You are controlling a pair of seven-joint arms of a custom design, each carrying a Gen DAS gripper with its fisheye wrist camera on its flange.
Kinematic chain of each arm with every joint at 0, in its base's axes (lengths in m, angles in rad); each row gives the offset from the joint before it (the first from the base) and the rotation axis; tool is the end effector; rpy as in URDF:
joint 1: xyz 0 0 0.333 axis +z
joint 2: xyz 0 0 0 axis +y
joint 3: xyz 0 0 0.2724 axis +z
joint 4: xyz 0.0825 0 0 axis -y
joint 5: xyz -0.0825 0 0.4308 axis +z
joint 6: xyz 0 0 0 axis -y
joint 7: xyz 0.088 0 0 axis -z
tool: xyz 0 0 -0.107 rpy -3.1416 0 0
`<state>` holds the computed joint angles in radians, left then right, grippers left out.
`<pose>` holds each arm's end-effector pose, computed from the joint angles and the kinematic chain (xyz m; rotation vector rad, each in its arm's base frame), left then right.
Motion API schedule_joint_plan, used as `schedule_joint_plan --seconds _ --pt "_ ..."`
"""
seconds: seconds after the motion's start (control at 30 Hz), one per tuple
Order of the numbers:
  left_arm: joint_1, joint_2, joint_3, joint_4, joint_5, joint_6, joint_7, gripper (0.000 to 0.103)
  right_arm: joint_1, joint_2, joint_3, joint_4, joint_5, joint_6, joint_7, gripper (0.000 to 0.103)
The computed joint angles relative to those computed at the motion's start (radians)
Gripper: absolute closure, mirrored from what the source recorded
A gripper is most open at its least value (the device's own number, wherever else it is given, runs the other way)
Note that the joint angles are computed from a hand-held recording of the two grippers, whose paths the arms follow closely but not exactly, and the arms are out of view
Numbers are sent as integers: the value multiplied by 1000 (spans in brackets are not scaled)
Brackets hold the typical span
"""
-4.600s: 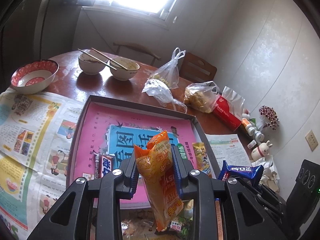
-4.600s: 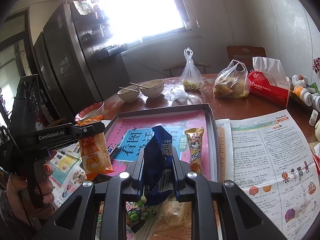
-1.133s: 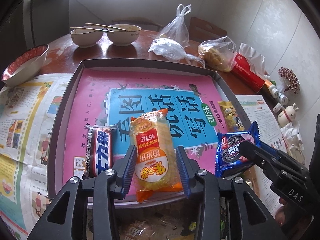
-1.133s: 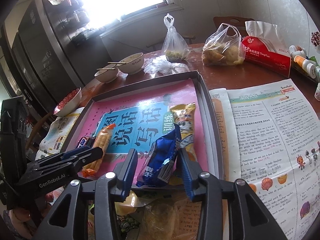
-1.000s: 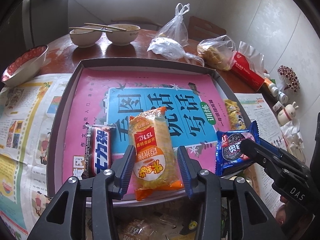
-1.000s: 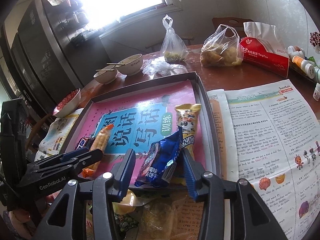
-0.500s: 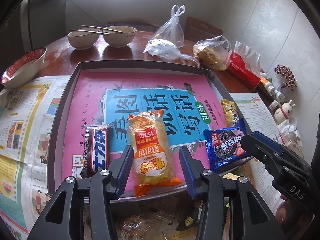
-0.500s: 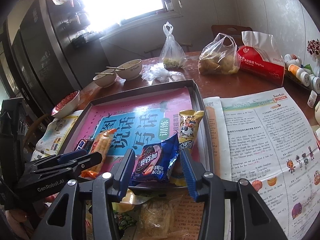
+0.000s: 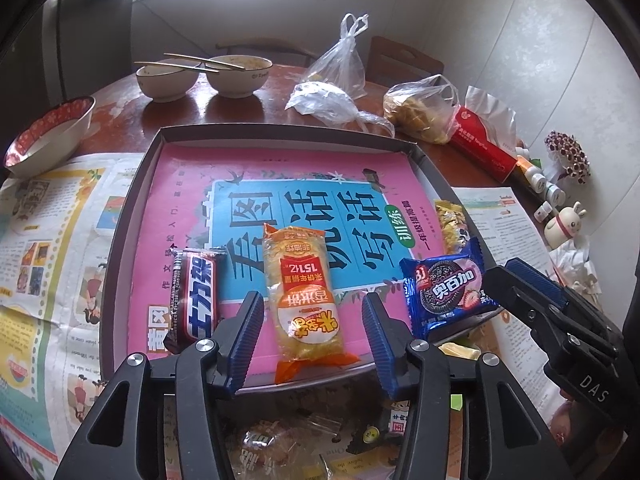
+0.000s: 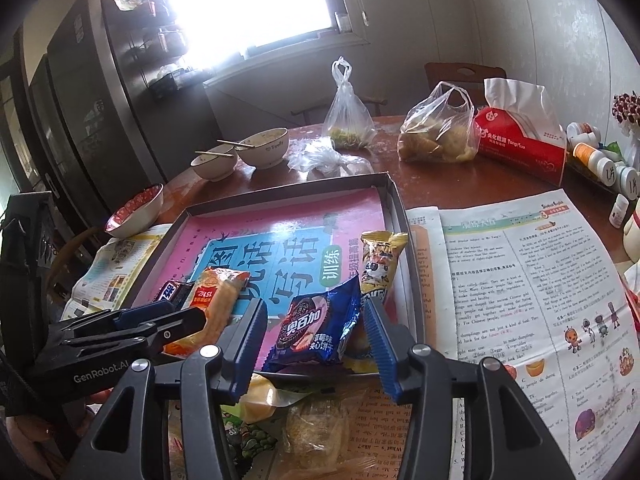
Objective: Organize snacks
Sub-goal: 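Withdraw both grippers from the tray toward the snacks on the newspaper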
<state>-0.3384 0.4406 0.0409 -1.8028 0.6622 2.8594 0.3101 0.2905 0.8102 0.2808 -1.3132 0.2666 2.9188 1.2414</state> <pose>0.6640 -0.2410 0.2944 -2.1802 1.4914 -0.7971 0.7137 0.3654 0.3044 -1.9745 1.1812 -0.2979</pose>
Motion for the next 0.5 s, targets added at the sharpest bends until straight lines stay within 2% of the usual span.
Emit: schedule_joint_plan --seconds 0.1,0.17,0.5 --pt "-5 -7 4 -7 8 0 -8 49 -1 -8 1 -13 2 13 -2 52" --pt "-6 -12 5 -11 14 2 -14 44 -3 -9 2 -13 1 15 -3 51" --pt "-10 -52 19 -53 76 29 -95 39 -25 -28 30 -44 12 43 -31 49"
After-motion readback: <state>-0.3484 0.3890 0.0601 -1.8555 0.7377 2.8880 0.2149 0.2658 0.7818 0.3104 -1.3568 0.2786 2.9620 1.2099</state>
